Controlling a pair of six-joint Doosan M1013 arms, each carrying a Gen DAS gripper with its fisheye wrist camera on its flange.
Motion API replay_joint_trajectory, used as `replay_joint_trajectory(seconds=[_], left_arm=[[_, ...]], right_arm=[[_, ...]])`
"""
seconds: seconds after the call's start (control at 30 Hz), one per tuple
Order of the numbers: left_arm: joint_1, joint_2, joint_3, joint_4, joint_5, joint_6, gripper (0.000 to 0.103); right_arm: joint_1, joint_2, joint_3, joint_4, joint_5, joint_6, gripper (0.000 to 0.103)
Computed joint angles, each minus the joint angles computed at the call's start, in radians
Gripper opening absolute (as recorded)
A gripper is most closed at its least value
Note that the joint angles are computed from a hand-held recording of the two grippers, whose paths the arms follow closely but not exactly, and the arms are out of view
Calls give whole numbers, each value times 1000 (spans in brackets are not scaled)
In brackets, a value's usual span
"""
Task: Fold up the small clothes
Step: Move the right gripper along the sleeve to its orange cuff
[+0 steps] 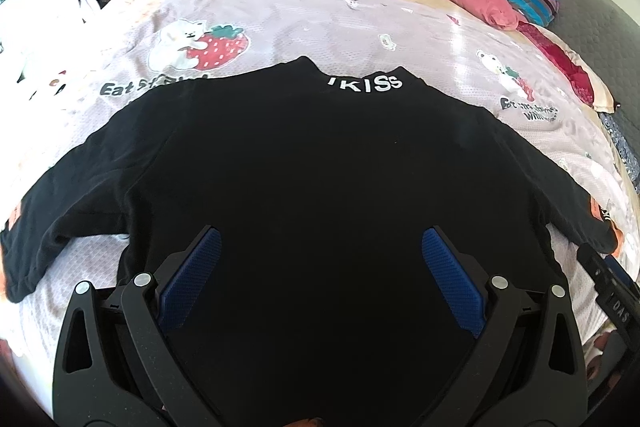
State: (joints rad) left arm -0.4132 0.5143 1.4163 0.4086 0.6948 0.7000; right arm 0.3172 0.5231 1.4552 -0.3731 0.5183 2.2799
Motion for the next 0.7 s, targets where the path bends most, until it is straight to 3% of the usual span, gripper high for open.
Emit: replay_joint_trajectory(seconds=[0.7], left_arm=[[8,76,-111,-70,46,97,95]], right_arm=[[-100,11,8,-115,78,265,99]])
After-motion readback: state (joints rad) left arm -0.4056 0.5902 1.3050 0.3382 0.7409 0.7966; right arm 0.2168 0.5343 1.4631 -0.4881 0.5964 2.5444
